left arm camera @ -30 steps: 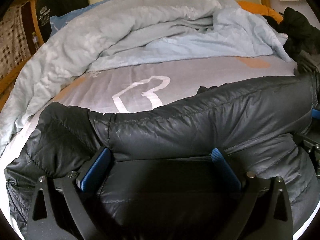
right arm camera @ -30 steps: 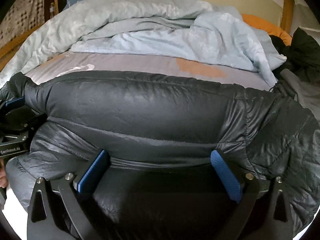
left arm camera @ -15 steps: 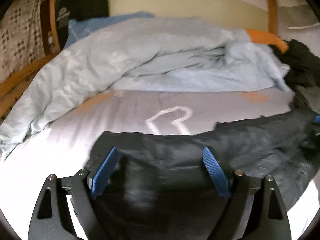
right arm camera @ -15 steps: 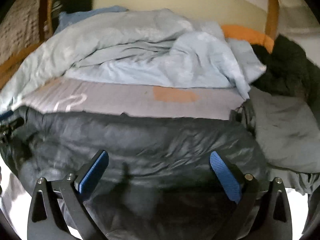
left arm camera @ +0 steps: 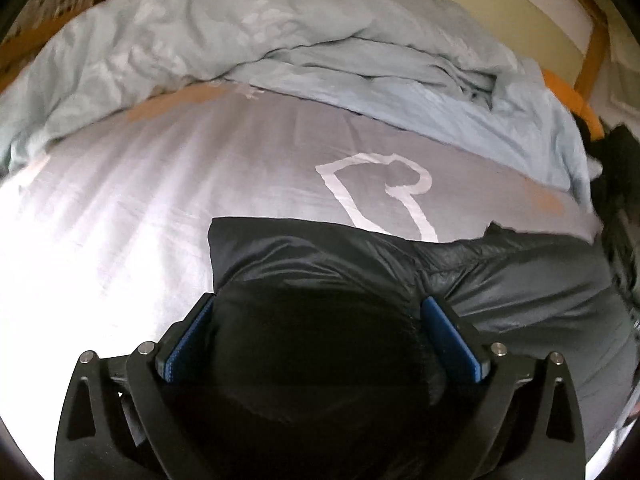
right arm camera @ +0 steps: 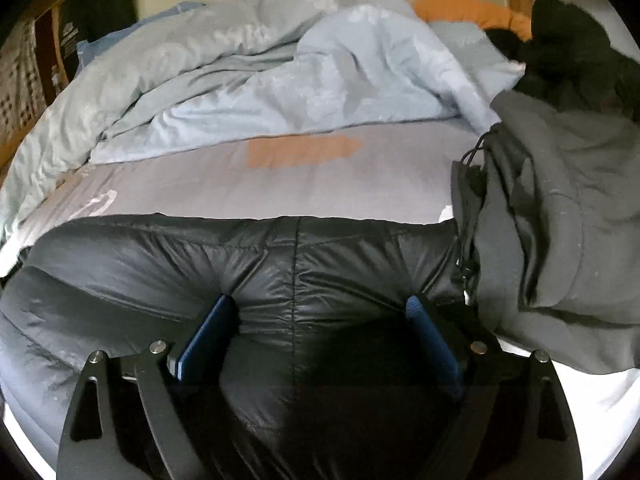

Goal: Fold large clothes

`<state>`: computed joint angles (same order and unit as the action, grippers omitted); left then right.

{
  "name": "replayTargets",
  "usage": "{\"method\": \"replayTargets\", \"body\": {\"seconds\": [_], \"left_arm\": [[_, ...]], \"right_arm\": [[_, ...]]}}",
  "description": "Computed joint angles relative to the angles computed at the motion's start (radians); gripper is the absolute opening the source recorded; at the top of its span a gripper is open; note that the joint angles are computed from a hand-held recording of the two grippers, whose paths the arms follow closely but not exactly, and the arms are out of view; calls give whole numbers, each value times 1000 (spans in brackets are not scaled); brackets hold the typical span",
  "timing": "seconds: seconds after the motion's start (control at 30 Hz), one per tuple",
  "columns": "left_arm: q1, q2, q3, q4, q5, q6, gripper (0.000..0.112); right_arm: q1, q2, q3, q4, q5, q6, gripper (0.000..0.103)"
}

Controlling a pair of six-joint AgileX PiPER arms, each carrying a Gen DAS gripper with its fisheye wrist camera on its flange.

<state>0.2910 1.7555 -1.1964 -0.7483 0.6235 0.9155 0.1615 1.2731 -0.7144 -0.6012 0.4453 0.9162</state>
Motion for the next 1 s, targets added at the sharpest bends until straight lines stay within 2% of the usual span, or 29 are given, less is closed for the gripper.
{"method": "replayTargets", "body": {"seconds": [0.07,0.1,0.17,0.2,0.23,0.27,0.33,0.4,0.43,0.47,0.5,0.53,0.57,0.63,0.67,0.7,0.73,0.8,0.9,0.97,1.0], "left_arm": [[-20,-18,20,20,-50,0,99],[-25,-55,64,-24,-98,60,88],[-13,-187,185,-197,-161,260,69],[1,-279,255,-287,-165,360,66],[29,-353,311,-378,-129,460,64],[67,-422,357,-445,-53,535,58],[147,-552,420,-487,144,582,55],[164,-645,458,-478,261,569,36],[167,-682,475,-475,313,545,35],[147,-713,490,-471,329,501,35],[116,-742,511,-470,313,454,35],[72,-763,529,-473,256,415,35],[28,-806,577,-512,160,417,35],[-42,-910,675,-650,-40,532,39],[-68,-950,713,-736,-124,632,51],[-81,-964,735,-814,-168,732,66],[-66,-955,739,-860,-173,800,68],[43,-903,714,-850,-76,831,68],[207,-823,652,-806,50,822,71],[228,-744,567,-670,41,780,71],[200,-678,504,-570,20,732,63]], "right_arm": [[-4,17,-24,42,24,-42,93],[-12,27,-32,56,29,-64,93],[5,29,-68,70,101,-94,93],[29,8,-69,50,132,-71,92],[52,-36,-56,40,145,-58,92],[66,-85,-37,50,135,-65,89],[115,-206,-20,85,147,-89,83],[194,-258,-65,70,225,-45,77],[208,-266,-93,102,239,-60,74],[214,-271,-132,170,253,-104,72],[220,-267,-176,240,275,-146,72],[236,-255,-215,275,303,-158,72],[264,-238,-260,296,338,-157,72],[331,-221,-319,292,385,-146,72],[382,-213,-342,256,412,-120,72],[453,-203,-368,189,460,-79,72],[504,-196,-384,136,500,-49,72],[606,-195,-389,33,572,9,72],[616,-201,-367,51,559,2,72],[567,-197,-344,111,519,-36,72],[550,-184,-332,121,514,-35,72]]}}
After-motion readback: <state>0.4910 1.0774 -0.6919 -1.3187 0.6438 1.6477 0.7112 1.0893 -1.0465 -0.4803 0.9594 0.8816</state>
